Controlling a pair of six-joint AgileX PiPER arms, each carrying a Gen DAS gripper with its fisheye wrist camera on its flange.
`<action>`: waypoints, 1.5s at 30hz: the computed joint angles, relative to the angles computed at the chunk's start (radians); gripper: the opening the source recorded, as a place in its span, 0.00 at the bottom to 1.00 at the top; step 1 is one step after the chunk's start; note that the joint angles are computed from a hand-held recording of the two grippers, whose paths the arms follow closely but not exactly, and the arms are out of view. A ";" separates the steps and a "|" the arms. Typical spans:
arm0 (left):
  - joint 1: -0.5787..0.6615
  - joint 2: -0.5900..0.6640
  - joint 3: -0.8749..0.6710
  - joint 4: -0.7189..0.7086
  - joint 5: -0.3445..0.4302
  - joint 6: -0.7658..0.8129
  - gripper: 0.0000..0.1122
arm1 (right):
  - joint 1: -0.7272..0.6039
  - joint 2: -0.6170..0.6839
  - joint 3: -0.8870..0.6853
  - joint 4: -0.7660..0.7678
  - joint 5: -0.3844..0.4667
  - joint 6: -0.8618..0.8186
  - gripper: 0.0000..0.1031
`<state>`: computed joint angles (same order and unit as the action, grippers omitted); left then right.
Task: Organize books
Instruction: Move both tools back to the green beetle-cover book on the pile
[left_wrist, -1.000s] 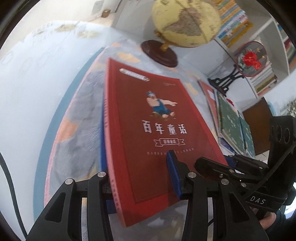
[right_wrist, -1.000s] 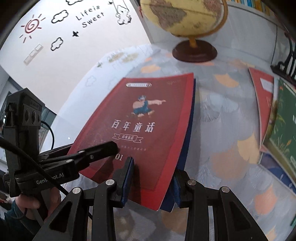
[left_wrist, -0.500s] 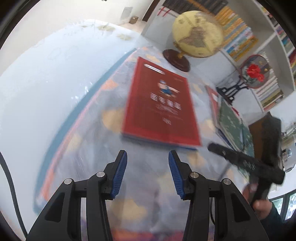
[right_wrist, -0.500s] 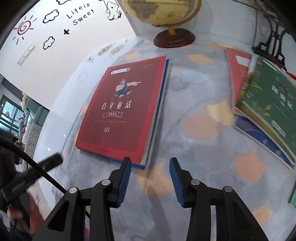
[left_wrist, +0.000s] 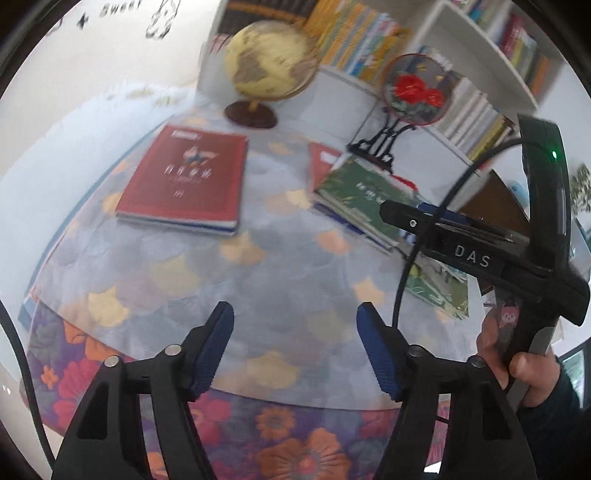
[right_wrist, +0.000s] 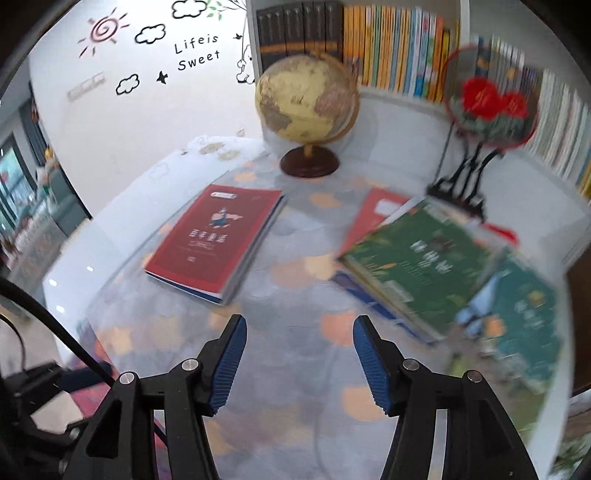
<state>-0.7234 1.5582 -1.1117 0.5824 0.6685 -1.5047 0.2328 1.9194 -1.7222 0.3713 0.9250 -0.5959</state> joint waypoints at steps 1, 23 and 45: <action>-0.017 0.006 -0.012 0.012 0.014 -0.014 0.60 | -0.010 -0.022 0.019 0.002 -0.015 -0.019 0.64; -0.147 0.214 -0.335 0.024 0.219 -0.006 0.64 | -0.272 -0.282 0.314 0.294 -0.277 -0.400 0.97; 0.342 0.641 -0.844 -0.648 0.076 1.045 0.64 | -0.358 0.293 -0.351 0.052 0.187 0.259 0.68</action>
